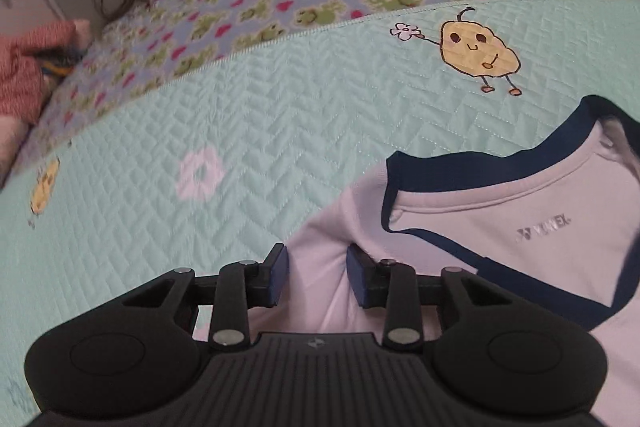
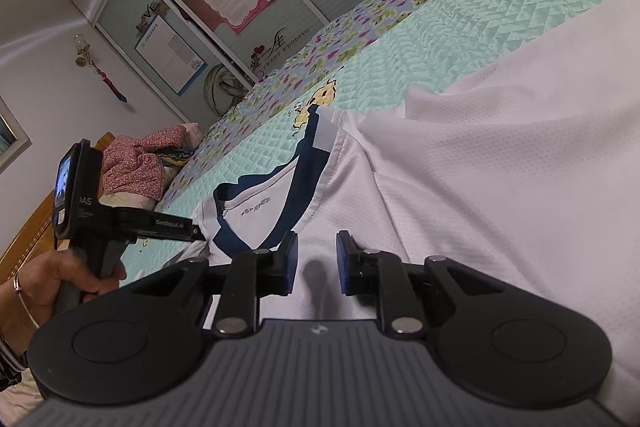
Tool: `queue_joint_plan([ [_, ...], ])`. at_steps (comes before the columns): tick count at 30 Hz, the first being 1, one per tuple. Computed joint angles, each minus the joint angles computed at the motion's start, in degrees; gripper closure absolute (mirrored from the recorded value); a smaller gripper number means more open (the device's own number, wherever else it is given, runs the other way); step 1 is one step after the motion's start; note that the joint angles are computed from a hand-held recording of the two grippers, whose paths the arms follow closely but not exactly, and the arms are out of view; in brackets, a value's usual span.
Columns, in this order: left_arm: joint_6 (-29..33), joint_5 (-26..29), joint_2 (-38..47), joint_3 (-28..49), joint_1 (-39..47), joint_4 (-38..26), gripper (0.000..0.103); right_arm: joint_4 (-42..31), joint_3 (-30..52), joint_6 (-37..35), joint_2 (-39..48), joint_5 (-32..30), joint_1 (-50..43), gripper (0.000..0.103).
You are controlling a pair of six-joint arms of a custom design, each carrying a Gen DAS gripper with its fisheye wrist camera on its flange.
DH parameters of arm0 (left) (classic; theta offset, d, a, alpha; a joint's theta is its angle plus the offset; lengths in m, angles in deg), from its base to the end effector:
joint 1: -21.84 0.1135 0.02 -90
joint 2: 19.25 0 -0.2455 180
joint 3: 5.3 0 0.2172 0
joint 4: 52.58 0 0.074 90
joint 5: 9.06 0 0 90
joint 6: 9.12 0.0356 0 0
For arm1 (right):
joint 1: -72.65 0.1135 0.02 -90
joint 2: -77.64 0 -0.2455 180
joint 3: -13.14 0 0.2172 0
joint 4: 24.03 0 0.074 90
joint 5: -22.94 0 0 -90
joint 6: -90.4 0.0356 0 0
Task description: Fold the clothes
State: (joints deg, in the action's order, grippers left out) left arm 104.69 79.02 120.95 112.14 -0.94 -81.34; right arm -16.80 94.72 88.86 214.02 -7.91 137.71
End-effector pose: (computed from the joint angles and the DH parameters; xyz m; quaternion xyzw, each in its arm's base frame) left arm 0.4403 -0.1836 0.1008 0.3683 0.8692 0.0188 0.3293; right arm 0.1901 0.3364 0.0373 0.3393 0.7577 0.2010 0.5200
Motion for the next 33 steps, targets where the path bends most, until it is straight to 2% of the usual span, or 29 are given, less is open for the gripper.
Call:
queue_joint_plan([
  [2,0.07,0.54,0.27,0.82,0.48,-0.68,0.065,-0.21,0.1,0.07,-0.02,0.01,0.02,0.083],
  [4,0.1,1.12,0.58,1.75,0.99,-1.47,0.058,-0.37,0.18,0.18,0.01,0.1,0.12,0.083],
  [6,0.01,1.48,1.19,3.14,1.32,-2.52,0.056,-0.36,0.18,0.23,0.03,0.18,0.18,0.083],
  [20,-0.9,0.48,2.52,7.25,1.09,-6.38,0.056,1.04,-0.61,0.4,-0.02,0.33,0.25,0.084],
  [22,-2.93,2.22,0.56,6.09,1.87,-7.17,0.063,2.1,-1.19,0.16,0.0,0.29,0.15,0.084],
  [24,-5.65,6.09,-3.01,2.9,3.37,-7.15,0.063,2.96,-1.54,-0.11,0.1,0.22,0.03,0.084],
  [27,-9.01,17.16,-10.09,-5.89,8.01,-6.93,0.052,4.14,-2.01,-0.4,0.23,0.28,-0.02,0.084],
  [28,-9.17,19.92,-11.49,-8.06,9.51,-7.45,0.052,4.26,-2.11,-0.41,0.19,0.34,0.02,0.084],
  [30,-7.93,19.69,-12.6,-13.19,10.65,-4.08,0.052,4.56,-2.29,-0.49,0.19,0.4,0.04,0.084],
  [32,-6.85,17.53,-10.04,-13.47,10.17,-1.19,0.054,4.74,-2.41,-0.46,0.23,0.46,0.09,0.084],
  [33,-6.32,16.41,-8.62,-13.39,9.9,0.17,0.05,4.83,-2.46,-0.45,0.26,0.48,0.09,0.084],
])
